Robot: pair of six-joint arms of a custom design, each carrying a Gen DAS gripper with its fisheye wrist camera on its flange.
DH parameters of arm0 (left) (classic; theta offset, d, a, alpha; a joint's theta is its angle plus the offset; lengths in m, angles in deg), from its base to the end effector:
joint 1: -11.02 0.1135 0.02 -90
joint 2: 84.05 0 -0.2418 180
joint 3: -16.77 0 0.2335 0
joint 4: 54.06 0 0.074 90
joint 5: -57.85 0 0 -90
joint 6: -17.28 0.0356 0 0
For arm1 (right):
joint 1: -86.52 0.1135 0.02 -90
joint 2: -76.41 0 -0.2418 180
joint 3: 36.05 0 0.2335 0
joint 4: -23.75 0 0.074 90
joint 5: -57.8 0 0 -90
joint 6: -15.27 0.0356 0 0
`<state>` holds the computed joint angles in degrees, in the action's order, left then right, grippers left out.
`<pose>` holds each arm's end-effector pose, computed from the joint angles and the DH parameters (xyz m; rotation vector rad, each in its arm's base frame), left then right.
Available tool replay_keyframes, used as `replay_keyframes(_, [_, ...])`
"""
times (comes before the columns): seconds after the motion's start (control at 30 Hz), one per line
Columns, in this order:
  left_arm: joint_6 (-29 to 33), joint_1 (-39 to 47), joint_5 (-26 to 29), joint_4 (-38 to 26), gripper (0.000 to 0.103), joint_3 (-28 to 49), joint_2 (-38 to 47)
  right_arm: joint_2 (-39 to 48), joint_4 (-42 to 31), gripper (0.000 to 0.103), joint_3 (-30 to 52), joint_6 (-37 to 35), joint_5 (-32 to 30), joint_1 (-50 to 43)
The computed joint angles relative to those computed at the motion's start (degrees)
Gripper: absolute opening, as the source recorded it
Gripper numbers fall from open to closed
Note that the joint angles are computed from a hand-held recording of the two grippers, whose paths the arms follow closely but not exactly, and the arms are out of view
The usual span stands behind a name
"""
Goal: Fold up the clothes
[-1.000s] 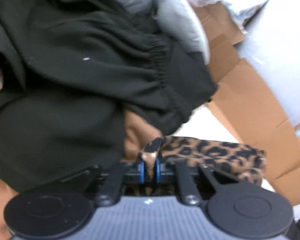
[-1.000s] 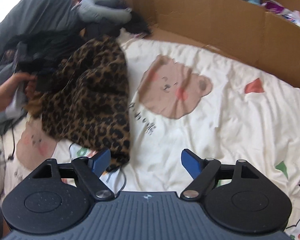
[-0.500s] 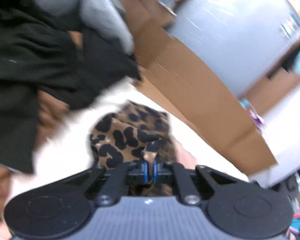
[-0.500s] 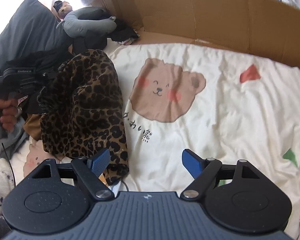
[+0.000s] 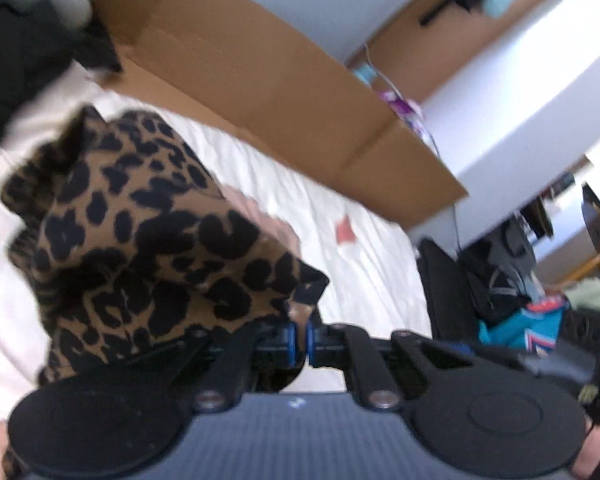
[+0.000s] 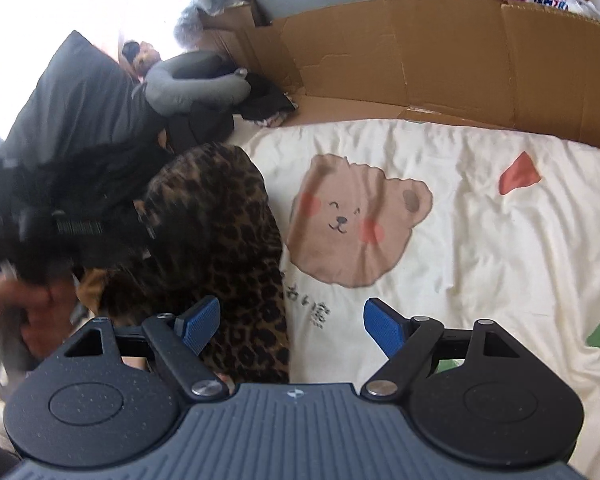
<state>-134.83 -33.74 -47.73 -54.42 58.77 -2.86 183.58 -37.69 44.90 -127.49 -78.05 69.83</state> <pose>0.1824 -0.1674 0.1359 -0.4981 2.2725 -0.6892 0.2994 -0.0631 0.1426 -0.8021 2.3930 0.8479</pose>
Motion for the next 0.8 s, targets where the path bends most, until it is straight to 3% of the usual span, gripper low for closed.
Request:
replay_keyframes(0.2, [-0.09, -3.79, 4.15, 3.61, 0.006, 4.48, 9.77, 2.34, -1.8, 0.079, 1.41, -1.5, 0.06, 0.4])
replay_keyframes(0.37, [0.74, -5.09, 7.92, 6.55, 0.006, 6.89, 14.65, 5.58, -4.84, 0.07, 3.49, -1.18, 0.28, 0.47])
replay_keyframes(0.6, [2.81, -7.53, 12.65, 10.83, 0.004, 8.89, 18.51, 11.13, -10.38, 0.069, 6.63, -2.02, 0.23, 1.06])
replay_keyframes(0.63, [3.02, -7.92, 13.75, 12.33, 0.003, 8.66, 18.93, 11.9, -10.41, 0.065, 6.69, -1.48, 0.91, 1.32])
replay_keyframes(0.77, [5.05, -9.34, 17.63, 15.53, 0.0, 9.44, 20.87, 14.98, -10.34, 0.026, 7.34, 0.12, 3.58, 2.16])
replay_keyframes(0.8, [5.66, -9.63, 18.15, 15.25, 0.0, 10.03, 21.22, 15.32, -10.2, 0.024, 7.27, 0.05, 3.69, 2.21])
